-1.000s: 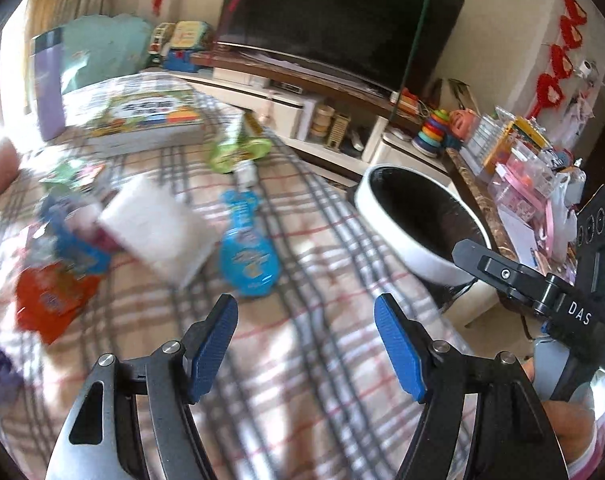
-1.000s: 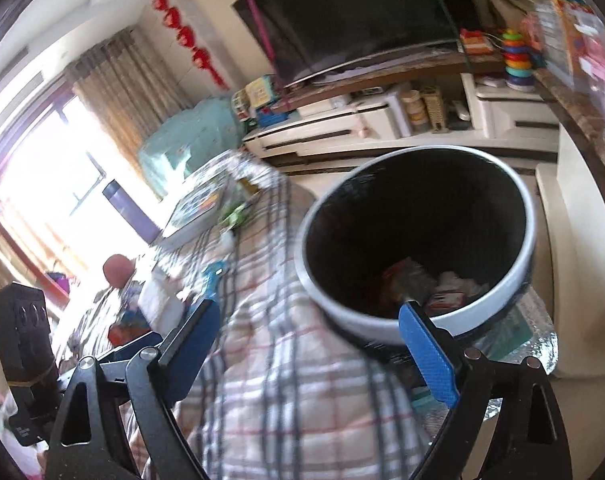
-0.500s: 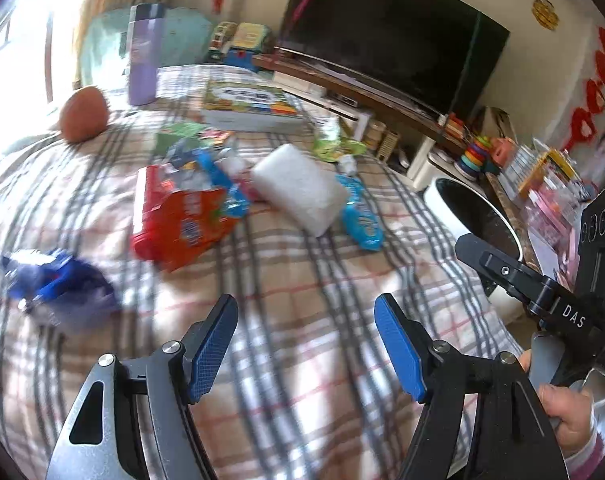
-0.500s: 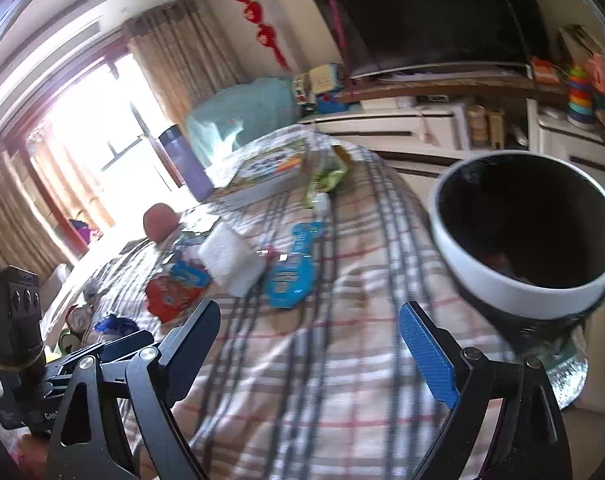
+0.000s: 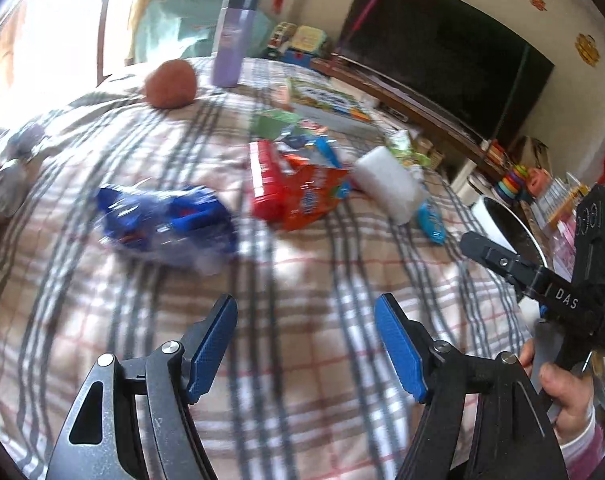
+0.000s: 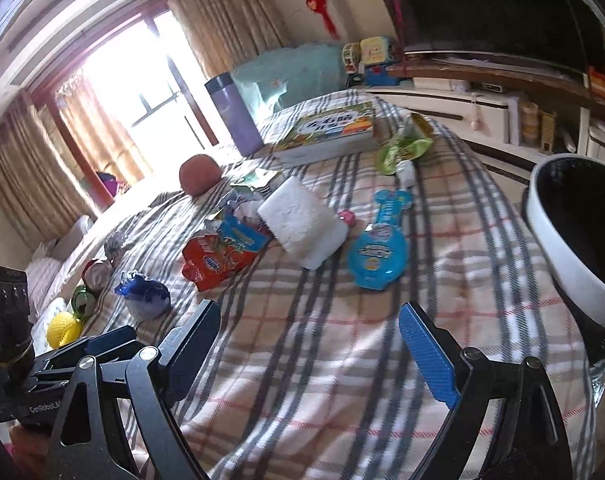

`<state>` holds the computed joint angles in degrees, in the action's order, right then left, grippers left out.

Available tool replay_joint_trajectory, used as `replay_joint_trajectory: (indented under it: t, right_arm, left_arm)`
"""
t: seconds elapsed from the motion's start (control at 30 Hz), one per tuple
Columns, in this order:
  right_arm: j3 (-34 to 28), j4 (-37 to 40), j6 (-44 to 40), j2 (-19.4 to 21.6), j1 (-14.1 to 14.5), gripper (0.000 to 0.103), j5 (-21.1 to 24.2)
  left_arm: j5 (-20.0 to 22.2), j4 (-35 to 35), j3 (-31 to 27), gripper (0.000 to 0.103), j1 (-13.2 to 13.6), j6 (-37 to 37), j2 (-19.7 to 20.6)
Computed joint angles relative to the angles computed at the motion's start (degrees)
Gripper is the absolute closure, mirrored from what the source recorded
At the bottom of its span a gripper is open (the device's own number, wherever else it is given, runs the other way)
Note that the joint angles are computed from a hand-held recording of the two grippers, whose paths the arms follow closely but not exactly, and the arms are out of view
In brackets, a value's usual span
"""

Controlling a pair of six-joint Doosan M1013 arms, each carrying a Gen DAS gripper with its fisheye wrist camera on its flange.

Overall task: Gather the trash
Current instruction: 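Grasp the blue plastic wrapper with the left tool while the right tool grasps the white foam block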

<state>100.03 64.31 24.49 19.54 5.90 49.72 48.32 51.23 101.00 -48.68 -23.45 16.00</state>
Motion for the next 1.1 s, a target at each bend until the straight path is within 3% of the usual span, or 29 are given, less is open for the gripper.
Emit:
replay_joint_trajectory:
  t: [0.4,0.7,0.77,0.83,0.87,0.93,0.97,1.0,1.1]
  right_arm:
    - [-2.37,-2.24,-2.44,1.14,2.36,0.011,-1.26]
    - [-6.18,-4.72,-3.87,3.68,4.20,0.011,-2.11]
    - [-7.04,-6.14,-3.63,4.29,4.77,0.012,-2.58]
    - [-7.88,-8.09,-2.83,4.99,5.52,0.012,-3.54]
    - [-8.04,-8.65,-2.85,5.17,5.71,0.013,-3.77]
    - [-8.36,-10.87,-1.74,5.56,6.32,0.025,-5.42]
    - [-8.62,-12.27,-0.67,5.80,6.55,0.043,-5.71]
    - [-8.86,-13.54,0.70,6.06,6.67,0.049,-5.74]
    - [-8.17,-11.51,0.33,5.91,5.96,0.050,-5.18]
  left_arm:
    - [2.97,-1.66,1.89,0.024,2.09,-5.73,-1.77]
    - [2.88,-2.63,0.48,0.025,5.51,-2.06,0.78]
    - [2.51,-2.47,0.49,0.031,6.03,-1.53,1.12]
    - [0.20,-2.92,0.90,0.051,7.03,-0.63,1.25]
    - [-0.74,-3.16,1.04,0.056,7.41,-0.22,1.33]
    - [-2.20,-3.91,1.15,0.083,8.16,1.29,1.60]
    - [-3.03,-3.67,1.31,0.083,8.39,1.44,1.63]
    - [-3.48,-2.84,1.51,0.085,8.44,1.02,1.59]
    - [-3.97,-0.86,1.45,0.090,8.32,1.43,1.68]
